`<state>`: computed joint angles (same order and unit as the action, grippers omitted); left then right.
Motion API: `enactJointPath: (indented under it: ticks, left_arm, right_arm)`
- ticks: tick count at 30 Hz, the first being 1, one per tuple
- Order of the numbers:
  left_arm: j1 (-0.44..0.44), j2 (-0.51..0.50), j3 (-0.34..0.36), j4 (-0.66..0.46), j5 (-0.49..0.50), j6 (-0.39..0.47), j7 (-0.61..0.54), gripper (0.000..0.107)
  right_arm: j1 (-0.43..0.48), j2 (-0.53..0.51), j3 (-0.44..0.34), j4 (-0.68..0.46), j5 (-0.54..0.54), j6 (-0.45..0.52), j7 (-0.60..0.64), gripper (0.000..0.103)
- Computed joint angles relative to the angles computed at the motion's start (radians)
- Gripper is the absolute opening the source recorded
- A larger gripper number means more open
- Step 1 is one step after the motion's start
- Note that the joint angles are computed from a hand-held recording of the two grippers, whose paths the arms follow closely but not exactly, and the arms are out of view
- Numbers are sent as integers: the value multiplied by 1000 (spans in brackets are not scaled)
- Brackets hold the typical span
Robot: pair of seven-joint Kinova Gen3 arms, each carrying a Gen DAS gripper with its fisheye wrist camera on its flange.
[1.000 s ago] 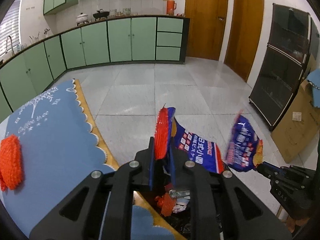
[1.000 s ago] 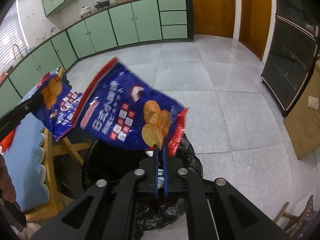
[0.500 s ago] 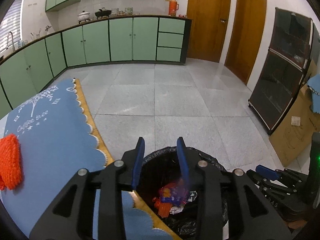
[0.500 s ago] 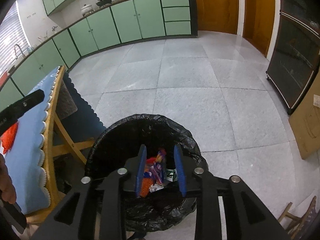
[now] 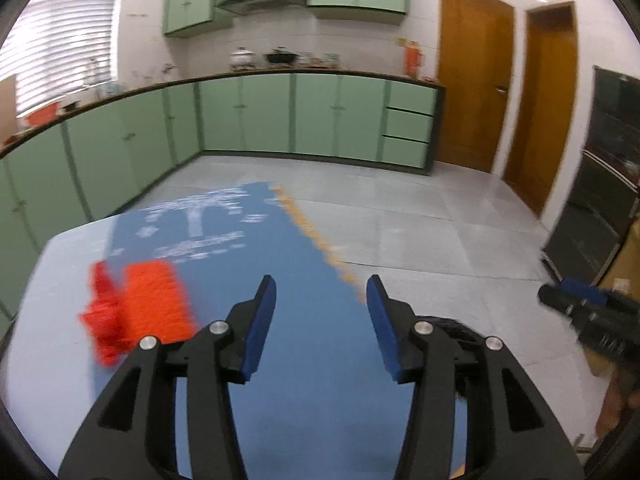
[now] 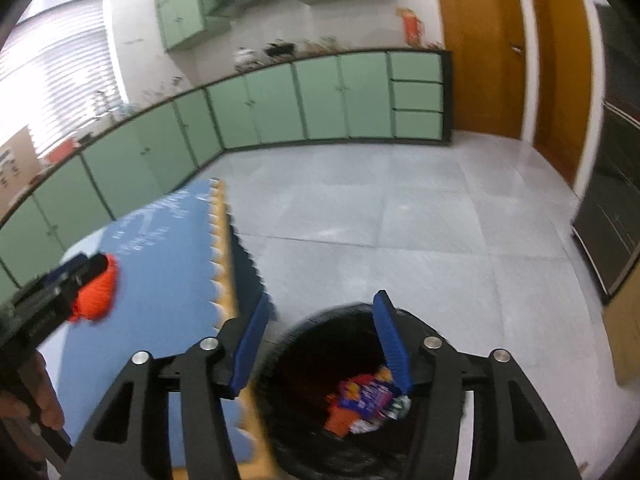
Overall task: Collect trash
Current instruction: 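Move both grippers back to the orange mesh net and red plastic bag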
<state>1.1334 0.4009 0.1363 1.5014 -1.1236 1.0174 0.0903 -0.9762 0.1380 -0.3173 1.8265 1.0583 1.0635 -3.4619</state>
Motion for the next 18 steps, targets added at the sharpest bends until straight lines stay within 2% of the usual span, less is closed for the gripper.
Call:
enactJointPath:
  ticks: [2,5,9,10,13,18]
  left_arm:
    - [5,-51,-9,70,10,41,50,48]
    - [-14,-101,13,149,13,109,111,52]
    - [-54,-172,43,259,51,185,180,57]
    - [-68,-187,50,283,62,194,194,59]
    - [-111,-229,73,349,80,214,227,66]
    - [-195,-280,108,422,99,194,251,68]
  right_arm:
    - [-10,35,0,-49,29,-19,24,60]
    - [-33,97,19,-131,53,-63,80,66]
    - [-80,199,62,-256,82,-116,150,82]
    - [-93,227,73,-293,87,-125,166,87]
    - [-118,298,106,-380,92,-168,214,92]
    - [-153,416,139,-526,41,-207,336,93]
